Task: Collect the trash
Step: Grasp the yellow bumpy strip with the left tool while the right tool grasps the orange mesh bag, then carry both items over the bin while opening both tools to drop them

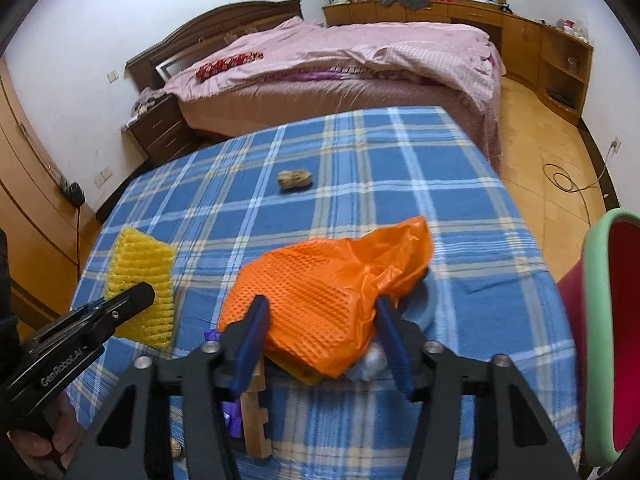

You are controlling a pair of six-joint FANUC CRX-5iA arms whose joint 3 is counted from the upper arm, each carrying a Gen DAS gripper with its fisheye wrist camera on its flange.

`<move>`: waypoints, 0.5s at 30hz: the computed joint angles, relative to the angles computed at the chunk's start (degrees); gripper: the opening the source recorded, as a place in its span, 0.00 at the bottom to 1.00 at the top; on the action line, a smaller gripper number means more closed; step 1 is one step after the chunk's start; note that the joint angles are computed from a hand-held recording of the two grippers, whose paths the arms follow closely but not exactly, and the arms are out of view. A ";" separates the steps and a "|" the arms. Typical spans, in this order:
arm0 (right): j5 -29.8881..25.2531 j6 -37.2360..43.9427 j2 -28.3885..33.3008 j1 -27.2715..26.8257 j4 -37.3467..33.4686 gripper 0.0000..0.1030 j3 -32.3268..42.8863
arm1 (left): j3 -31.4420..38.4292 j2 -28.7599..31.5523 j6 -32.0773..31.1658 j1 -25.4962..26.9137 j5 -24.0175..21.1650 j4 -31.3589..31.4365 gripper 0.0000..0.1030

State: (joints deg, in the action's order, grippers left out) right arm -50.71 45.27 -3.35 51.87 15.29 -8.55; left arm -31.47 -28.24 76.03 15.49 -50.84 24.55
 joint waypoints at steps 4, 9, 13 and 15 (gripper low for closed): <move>-0.24 1.23 0.27 0.48 -0.38 0.35 0.11 | 0.06 0.33 0.05 -0.32 0.17 -0.13 0.11; 0.74 0.96 -0.41 1.28 1.20 0.17 -0.94 | 0.17 0.25 0.51 -0.95 0.18 -0.60 0.11; 1.86 -0.70 -1.70 1.76 2.69 0.10 -2.24 | 0.39 -0.27 0.73 -1.38 0.20 -0.83 0.11; 2.06 -1.66 -2.30 2.03 3.80 0.09 -2.84 | 0.46 -0.58 0.60 -1.57 0.30 -0.74 0.11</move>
State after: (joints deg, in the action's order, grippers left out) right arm -48.66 43.61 -5.65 53.90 19.09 -11.39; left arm -31.00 -28.83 76.63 13.92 -50.54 23.81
